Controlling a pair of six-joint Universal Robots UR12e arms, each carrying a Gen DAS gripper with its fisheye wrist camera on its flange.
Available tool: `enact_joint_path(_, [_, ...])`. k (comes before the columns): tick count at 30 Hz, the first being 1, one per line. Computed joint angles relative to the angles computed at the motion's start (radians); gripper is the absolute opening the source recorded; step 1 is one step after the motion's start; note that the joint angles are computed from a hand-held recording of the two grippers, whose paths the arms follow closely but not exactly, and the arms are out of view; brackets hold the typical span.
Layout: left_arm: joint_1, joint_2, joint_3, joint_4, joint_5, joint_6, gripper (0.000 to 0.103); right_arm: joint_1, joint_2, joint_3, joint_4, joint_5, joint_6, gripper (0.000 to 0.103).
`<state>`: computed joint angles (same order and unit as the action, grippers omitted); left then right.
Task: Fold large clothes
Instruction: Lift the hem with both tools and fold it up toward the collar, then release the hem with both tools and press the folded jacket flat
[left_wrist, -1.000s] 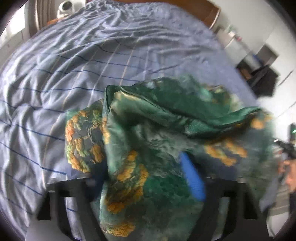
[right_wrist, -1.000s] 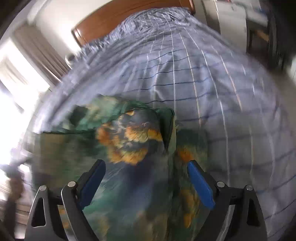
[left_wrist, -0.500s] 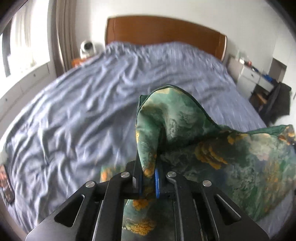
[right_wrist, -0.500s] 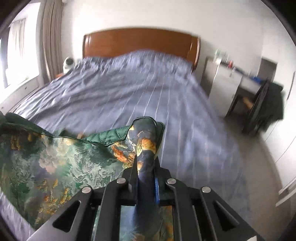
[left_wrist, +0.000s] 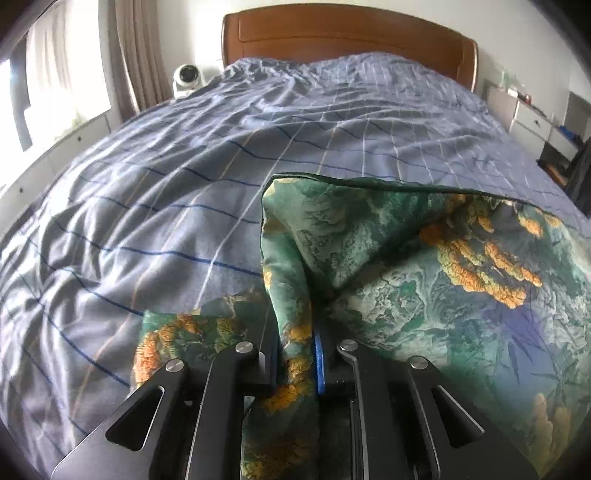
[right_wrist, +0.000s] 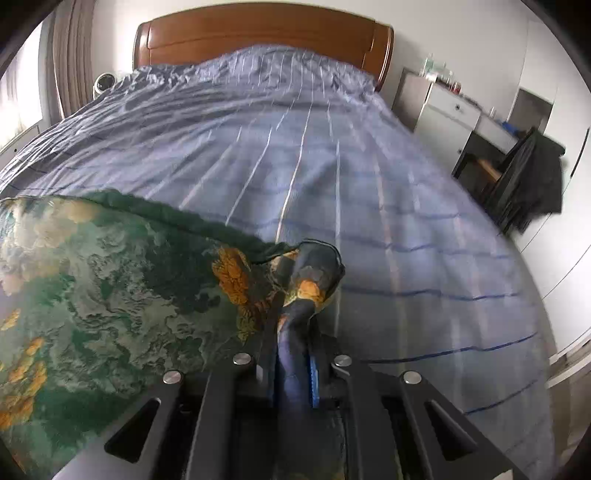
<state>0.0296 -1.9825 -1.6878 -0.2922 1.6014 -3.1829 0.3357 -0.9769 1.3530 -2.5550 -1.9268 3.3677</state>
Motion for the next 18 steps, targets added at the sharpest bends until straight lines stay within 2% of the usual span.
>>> enact_joint_path(2, [0.007, -0.007, -0.001, 0.009, -0.021, -0.012, 0.013, -0.011, 0.003, 0.004, -0.002, 0.034, 0.031, 0.013])
enact_joint_path(7, [-0.007, -0.014, 0.004, 0.027, 0.010, -0.004, 0.014, -0.016, 0.017, 0.002, -0.017, 0.049, 0.042, 0.016])
enact_joint_path(10, [-0.007, -0.008, 0.000, 0.030, 0.022, -0.016, 0.029, -0.017, 0.020, -0.002, -0.009, 0.052, 0.041, 0.016])
enact_joint_path(11, [-0.008, -0.002, 0.003, 0.013, 0.036, -0.026, 0.041, -0.017, 0.020, -0.003, -0.007, 0.053, 0.041, 0.016])
enact_joint_path(12, [-0.009, 0.002, 0.008, -0.010, 0.046, -0.034, 0.060, -0.017, 0.018, -0.003, -0.003, 0.055, 0.041, 0.017])
enact_joint_path(13, [-0.008, 0.010, 0.015, -0.045, 0.052, -0.042, 0.070, -0.018, 0.014, -0.003, 0.003, 0.061, 0.042, 0.018])
enact_joint_path(14, [-0.001, 0.022, 0.018, -0.072, 0.038, -0.047, 0.088, -0.020, 0.011, -0.006, 0.015, 0.070, 0.045, 0.019])
enact_joint_path(15, [0.008, 0.036, 0.015, -0.085, 0.008, -0.053, 0.094, -0.023, 0.008, -0.010, 0.028, 0.081, 0.048, 0.019])
enact_joint_path(16, [0.018, 0.053, 0.004, -0.078, -0.019, -0.057, 0.094, -0.028, 0.002, -0.016, 0.049, 0.097, 0.052, 0.021])
enact_joint_path(18, [0.026, 0.081, -0.010, -0.075, -0.047, -0.048, 0.094, -0.037, -0.018, -0.017, 0.083, 0.128, 0.055, 0.037])
